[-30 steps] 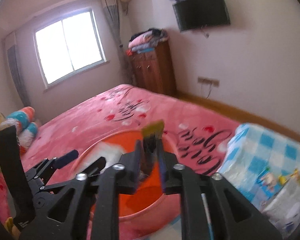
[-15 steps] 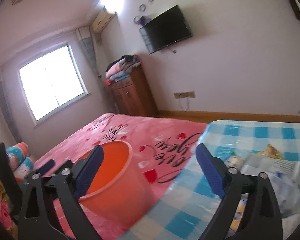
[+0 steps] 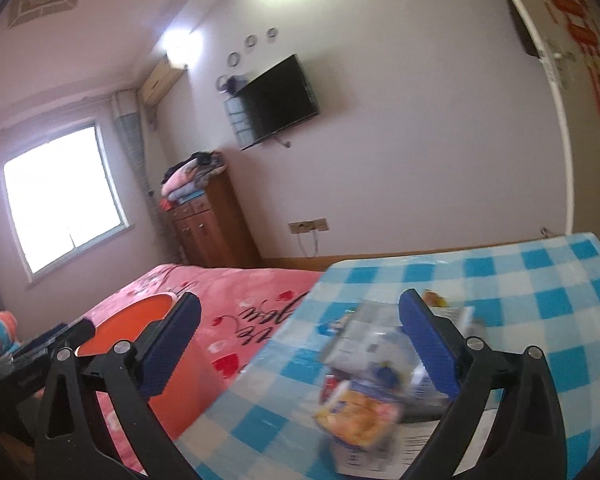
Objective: Collect trash
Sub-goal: 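Move both grippers back over the trash on the table, then grasp the yellow snack bag with the left gripper while the right grasps the white plastic bag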
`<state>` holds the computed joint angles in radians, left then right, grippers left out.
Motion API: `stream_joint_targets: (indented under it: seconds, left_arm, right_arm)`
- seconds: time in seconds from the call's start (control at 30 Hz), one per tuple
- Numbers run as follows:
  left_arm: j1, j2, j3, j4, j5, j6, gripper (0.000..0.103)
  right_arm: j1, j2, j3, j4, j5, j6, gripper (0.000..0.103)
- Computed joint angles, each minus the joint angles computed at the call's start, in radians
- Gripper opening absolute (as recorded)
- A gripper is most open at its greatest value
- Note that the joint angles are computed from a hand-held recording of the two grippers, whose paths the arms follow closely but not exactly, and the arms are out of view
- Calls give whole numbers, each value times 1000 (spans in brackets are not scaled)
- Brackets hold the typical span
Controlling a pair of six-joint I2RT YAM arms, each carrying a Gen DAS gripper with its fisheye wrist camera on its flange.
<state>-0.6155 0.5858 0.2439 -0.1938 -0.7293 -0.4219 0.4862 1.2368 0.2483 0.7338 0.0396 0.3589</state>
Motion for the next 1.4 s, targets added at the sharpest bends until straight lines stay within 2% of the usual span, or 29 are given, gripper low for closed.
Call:
stream_joint_targets:
  seconds: [0.1, 0.2, 0.5, 0.63, 0.77, 0.93, 1.1, 1.2, 1.4]
  left_arm:
    - [-116, 99, 14, 26, -67, -31, 89]
    - [-187, 211, 38, 41, -89, -65, 89]
    - [-310, 496, 104, 143, -83, -142, 88]
    - [-337, 606, 147, 185, -44, -154, 88]
    - [-339, 717, 194, 236, 28, -171, 88]
    - [-297, 889, 252, 324, 156, -193, 88]
    - [-187, 991, 282, 408, 356, -301, 85]
    - [-142, 1035, 298, 450, 437, -353, 80]
    - [-73, 1126, 349, 497, 565, -456, 78]
  right_arm:
    - [-82, -40, -32, -10, -55, -11, 98]
    - [-169, -54, -57, 0, -119, -24, 98]
    - [-451, -24, -90, 10, -303, -61, 98]
    - [-589, 77, -72, 40, -397, -63, 98]
    - [-728, 215, -31, 69, -510, -44, 98]
    - [-805, 299, -1, 77, -586, -48, 98]
    - [-801, 309, 9, 71, -633, -74, 98]
    - [-784, 307, 12, 67, -648, -89, 98]
    - [-743, 330, 23, 62, -660, -130, 98]
